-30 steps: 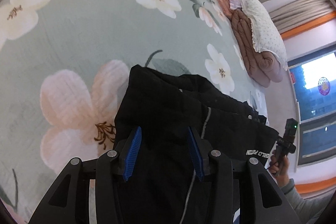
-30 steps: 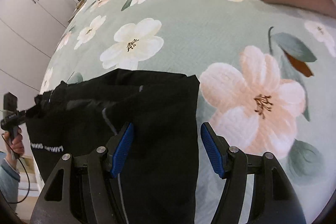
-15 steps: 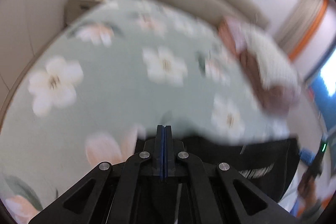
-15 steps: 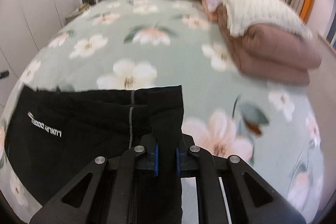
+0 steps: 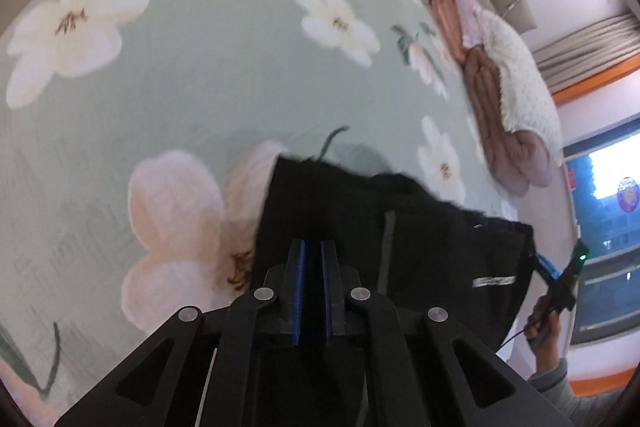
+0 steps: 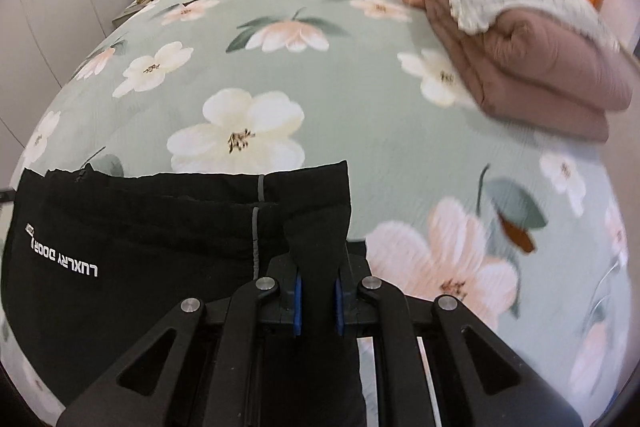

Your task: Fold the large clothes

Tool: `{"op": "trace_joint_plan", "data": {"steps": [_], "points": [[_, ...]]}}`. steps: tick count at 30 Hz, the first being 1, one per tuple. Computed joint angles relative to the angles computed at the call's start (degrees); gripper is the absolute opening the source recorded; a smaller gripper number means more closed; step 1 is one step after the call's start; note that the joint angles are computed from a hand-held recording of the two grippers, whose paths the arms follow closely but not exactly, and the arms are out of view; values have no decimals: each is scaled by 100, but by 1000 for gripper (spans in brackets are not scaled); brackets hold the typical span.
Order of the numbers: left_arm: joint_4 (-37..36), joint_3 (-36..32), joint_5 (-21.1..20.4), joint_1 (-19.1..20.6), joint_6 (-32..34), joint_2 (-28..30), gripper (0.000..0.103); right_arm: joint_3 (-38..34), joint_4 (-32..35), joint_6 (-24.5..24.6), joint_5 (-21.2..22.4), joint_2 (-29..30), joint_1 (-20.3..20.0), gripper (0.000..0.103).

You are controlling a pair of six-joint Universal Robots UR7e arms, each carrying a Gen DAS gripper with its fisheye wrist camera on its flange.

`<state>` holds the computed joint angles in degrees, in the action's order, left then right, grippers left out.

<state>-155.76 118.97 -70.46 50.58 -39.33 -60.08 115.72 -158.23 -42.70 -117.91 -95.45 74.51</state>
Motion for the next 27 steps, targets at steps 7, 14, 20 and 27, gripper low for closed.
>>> {"op": "trace_joint_plan", "data": {"steps": [7,14,20,27], "points": [[-675,229,-439,264,9,51,35,-52,253,62,-73,102,18,14],[-263,172,-261,192,37,26,86,0,320,159,11,38,-13,15],[-619,-71,-1033,563,399,573,28,22,286,220,20,10,-16,15],[-1306,300,102,-450,670,2,10,357,-845,-64,-240,-371,325,12]]}}
